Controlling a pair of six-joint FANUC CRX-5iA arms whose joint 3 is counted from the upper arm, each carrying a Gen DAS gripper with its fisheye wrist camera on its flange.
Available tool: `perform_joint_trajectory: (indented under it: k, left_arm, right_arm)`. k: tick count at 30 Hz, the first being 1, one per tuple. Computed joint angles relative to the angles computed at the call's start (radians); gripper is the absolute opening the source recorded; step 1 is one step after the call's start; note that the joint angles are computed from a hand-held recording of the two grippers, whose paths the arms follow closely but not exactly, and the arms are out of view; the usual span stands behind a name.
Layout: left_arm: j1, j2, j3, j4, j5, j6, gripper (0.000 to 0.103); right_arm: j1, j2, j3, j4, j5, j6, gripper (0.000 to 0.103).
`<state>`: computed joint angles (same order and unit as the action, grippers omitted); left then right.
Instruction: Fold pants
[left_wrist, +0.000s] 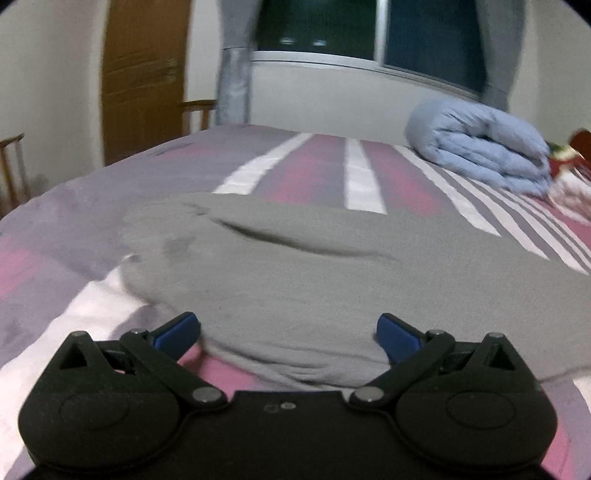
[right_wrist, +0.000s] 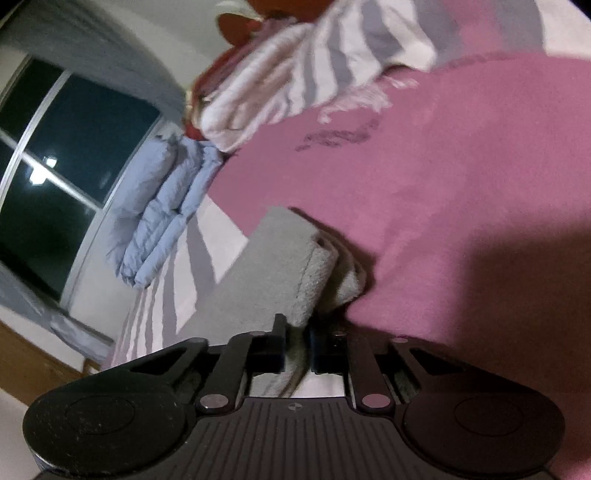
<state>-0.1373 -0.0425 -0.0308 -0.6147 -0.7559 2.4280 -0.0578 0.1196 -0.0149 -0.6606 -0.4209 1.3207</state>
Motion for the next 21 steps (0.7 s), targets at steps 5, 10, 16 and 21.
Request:
perform_joint_trajectory:
  k: [5,10,16,21]
  left_arm:
    - [0.071,-0.038,-0.048,0.064,0.012,0.052,0.097]
    - [0.111,-0.074,-0.087,0.085,0.029,0.094,0.097]
    - [0.089,-0.109,-0.091,-0.002,-0.032,0.108,0.097]
    - [0.151,-0.156,-0.145,0.061,-0.011,0.086,0.097]
  right_arm:
    - [0.107,-0.052,-0.047,0.165,0.132,-0.097,0.008]
    - [0.233,-0.036,0.05,0.159,0.16,0.005,0.008]
    - [0.393,0.059,0.234,-0.008,0.093,0.242,0.008]
    - [0.525,0.151,0.305,-0.071,0.002,0.369,0.008]
